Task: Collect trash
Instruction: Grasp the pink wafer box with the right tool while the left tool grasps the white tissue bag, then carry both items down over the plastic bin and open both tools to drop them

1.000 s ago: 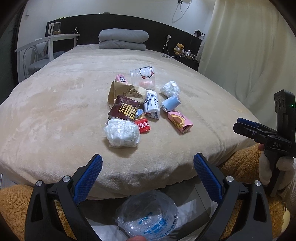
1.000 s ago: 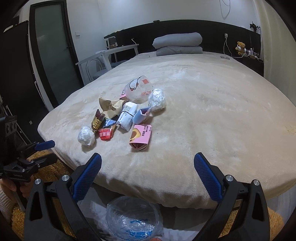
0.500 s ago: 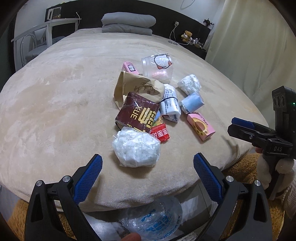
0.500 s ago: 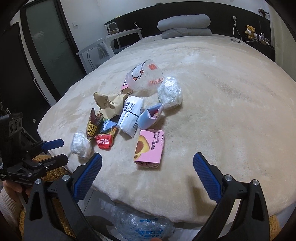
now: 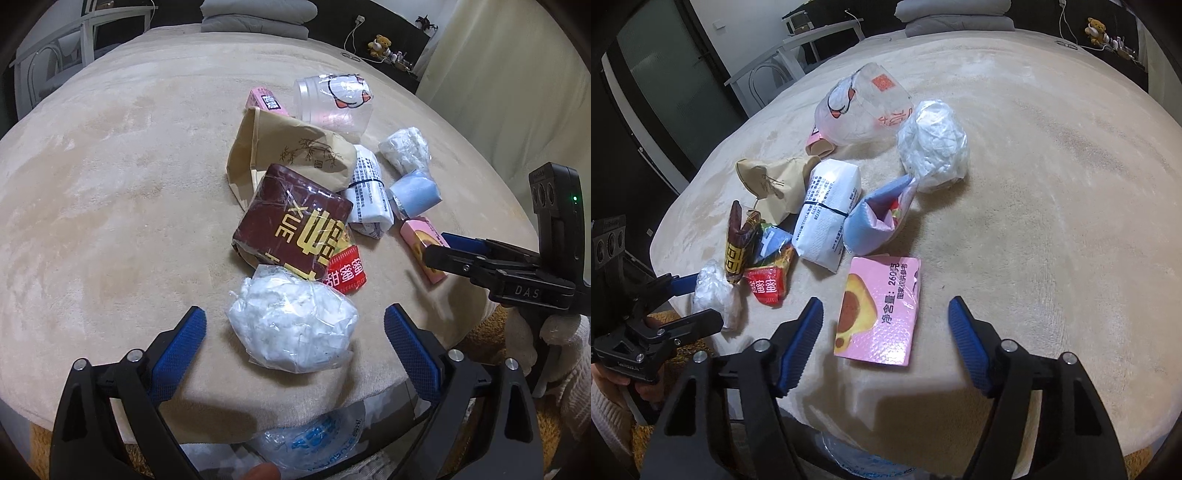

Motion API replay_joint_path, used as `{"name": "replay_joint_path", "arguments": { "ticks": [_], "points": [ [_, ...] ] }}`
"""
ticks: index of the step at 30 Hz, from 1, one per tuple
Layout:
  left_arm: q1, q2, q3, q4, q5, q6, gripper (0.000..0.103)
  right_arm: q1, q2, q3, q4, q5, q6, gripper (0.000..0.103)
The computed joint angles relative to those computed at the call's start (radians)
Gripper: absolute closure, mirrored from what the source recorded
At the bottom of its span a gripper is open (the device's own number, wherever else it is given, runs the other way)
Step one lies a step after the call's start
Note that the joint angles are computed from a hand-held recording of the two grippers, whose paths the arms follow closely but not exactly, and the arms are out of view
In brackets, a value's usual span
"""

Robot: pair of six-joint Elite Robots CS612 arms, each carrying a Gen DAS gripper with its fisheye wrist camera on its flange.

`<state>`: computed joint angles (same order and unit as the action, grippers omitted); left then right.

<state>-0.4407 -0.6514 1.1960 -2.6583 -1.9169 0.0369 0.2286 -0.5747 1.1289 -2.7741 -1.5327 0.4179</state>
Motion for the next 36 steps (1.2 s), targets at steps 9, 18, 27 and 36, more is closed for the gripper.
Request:
{"name": "replay_joint_path", "arguments": {
  "ticks": [9, 18, 27, 36],
  "points": [
    [-0.006, 0.0, 0.013, -0.027, 0.044, 0.003, 0.048, 0.004, 0.008, -0.01, 0.002, -0.004, -0.025, 0.061],
    [-0.006, -0.023, 0.061, -0.089, 0.029, -0.002, 0.049, 0.016, -0.023, 0.05, -0.069, -0.015, -0.044, 0.061],
    [-0.007, -0.057, 0.126, -0.17, 0.0, -0.012, 0.049, 0.029, -0.072, 0.133, -0.151, -0.055, -0.013, 0.061],
    [-0.011, -0.12, 0.237, -0.27, -0.035, -0.042, 0.049, 0.055, -0.132, 0.242, -0.246, -0.079, 0.04, 0.061]
  ]
}}
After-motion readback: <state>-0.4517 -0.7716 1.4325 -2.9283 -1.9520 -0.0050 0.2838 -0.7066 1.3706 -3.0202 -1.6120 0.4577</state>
